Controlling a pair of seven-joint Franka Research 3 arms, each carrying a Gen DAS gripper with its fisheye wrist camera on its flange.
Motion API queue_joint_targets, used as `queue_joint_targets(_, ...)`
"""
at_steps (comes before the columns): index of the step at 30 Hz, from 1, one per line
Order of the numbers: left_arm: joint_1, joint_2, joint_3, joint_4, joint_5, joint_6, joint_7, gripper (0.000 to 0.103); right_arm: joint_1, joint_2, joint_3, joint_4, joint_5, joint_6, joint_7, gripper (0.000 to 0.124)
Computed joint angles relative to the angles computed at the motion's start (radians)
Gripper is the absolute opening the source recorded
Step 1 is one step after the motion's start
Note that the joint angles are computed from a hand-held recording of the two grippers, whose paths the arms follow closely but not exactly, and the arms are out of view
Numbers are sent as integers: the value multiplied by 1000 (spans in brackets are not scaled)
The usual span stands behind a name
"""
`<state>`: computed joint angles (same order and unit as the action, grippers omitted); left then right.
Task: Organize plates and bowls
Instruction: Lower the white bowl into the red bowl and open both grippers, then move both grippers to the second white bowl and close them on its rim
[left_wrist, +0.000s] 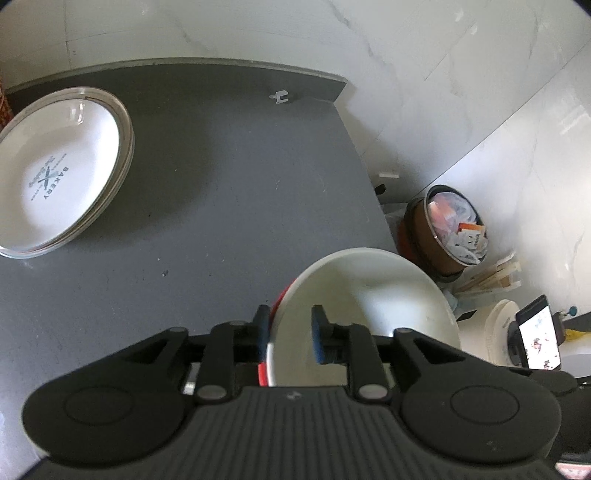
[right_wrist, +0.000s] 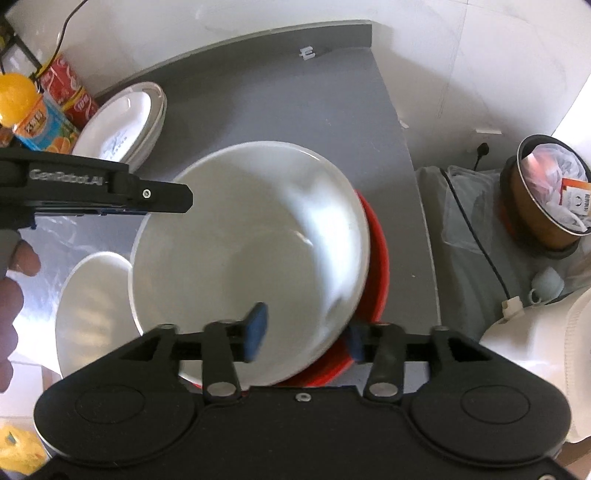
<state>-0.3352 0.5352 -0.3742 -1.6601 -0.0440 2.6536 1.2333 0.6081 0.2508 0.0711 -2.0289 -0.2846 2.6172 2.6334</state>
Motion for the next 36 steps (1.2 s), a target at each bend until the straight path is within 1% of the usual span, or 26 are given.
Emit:
queue_joint_targets(2, 17, -11, -13, -15, -16, 19, 18, 32, 5, 2, -2, 2, -6, -1, 10, 58)
queue_joint_targets(4, 14, -27, -2, -29, -6, 34, 14, 49, 5, 0, -2, -3, -7, 3, 14, 58)
queue_joint_targets(7, -5, -59, 34, -58, 40, 61, -24, 57, -2, -26, -2, -41, 4, 40, 32, 58)
queue_joint_targets(10, 13, -84, 32, -82, 47, 68, -24, 63, -5, -45, -4, -61, -8, 58, 60, 58)
queue_joint_targets(12, 19, -102, 38, -102, 56, 69, -28, 65, -7, -60, -4, -77, -20, 70, 81, 59)
queue_joint_targets(13, 24, -113, 39, -117, 57, 71, -29, 65, -7, -61, -3, -75, -29, 67, 88, 61)
queue_joint_targets(15, 39, -129, 34, -140, 49, 73, -22, 66, 1, -69, -2, -70, -67, 33, 113, 66)
queue_joint_targets(16, 48, -136, 31, -151, 40, 73, -16, 66, 0, -73, 1, -72, -76, 21, 121, 66)
queue_joint_targets(19, 60, -151, 34, -176, 32, 70, -10, 66, -10, -92, 12, -91, -86, 28, 144, 66)
queue_joint_targets(25, 96, -182, 19, -232, -23, 69, 31, 66, -23, -129, 35, -118, -106, 19, 200, 66)
queue_joint_targets(29, 106, -206, 19, -268, -45, 70, 54, 66, -29, -146, 54, -133, -100, 36, 207, 66)
queue_joint_targets(33, 124, -229, 9, -302, -91, 66, 100, 66, -22, -144, 64, -130, -124, 58, 241, 66)
queue_joint_targets(36, 119, -245, 20, -322, -97, 56, 107, 66, -14, -125, 73, -118, -105, 88, 220, 66)
